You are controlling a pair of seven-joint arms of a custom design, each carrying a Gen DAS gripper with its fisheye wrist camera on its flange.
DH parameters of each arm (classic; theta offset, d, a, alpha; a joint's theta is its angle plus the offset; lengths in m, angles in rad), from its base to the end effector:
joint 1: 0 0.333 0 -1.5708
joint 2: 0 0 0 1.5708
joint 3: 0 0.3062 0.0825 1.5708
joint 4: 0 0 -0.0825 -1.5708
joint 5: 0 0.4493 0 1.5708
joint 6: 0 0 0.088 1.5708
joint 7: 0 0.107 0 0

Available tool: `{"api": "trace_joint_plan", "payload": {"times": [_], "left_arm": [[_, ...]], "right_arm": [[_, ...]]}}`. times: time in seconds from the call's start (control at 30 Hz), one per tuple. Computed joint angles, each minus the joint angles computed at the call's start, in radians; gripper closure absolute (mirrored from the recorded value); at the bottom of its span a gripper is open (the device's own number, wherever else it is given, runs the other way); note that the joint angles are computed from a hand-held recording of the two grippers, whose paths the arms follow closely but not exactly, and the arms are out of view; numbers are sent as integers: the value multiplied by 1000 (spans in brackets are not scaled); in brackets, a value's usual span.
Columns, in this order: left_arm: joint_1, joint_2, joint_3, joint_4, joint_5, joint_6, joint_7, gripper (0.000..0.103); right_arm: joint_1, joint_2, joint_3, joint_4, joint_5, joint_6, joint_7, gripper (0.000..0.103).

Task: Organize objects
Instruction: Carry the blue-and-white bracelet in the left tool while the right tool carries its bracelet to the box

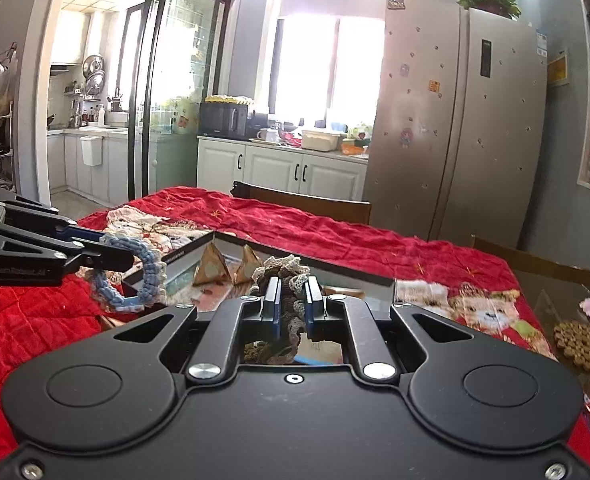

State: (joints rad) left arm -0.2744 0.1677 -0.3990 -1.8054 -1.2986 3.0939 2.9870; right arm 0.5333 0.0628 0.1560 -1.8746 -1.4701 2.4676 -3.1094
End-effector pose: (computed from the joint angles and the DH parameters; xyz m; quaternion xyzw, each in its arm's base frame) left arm 0.5954 -0.3544 0.5015 -0.3232 0.7676 -0.5039 0.2290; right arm 0.5245 0.4325 0.5004 -0.6055 0.5527 -0.4339 0.3737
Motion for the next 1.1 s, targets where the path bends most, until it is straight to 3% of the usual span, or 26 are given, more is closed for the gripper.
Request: {"api": "trace_joint_plan", "payload": {"times": [0.17, 0.3, 0.7, 1.1], "left_arm": [[-6, 60, -1, 60, 94, 36, -92, 88], [-24, 112, 19, 104, 243, 50, -240, 88], [-200, 283, 238, 285, 666, 9, -719, 87], [-266, 447, 347, 483, 897, -64, -1029, 87]], "right_arm": [[-2, 59, -18, 76, 11, 28, -20, 92], [3, 119, -46, 146, 34, 50, -36, 92], [38, 296, -152, 364, 152, 88, -116, 92], [63, 427, -256, 508, 225, 96, -45, 92]]}}
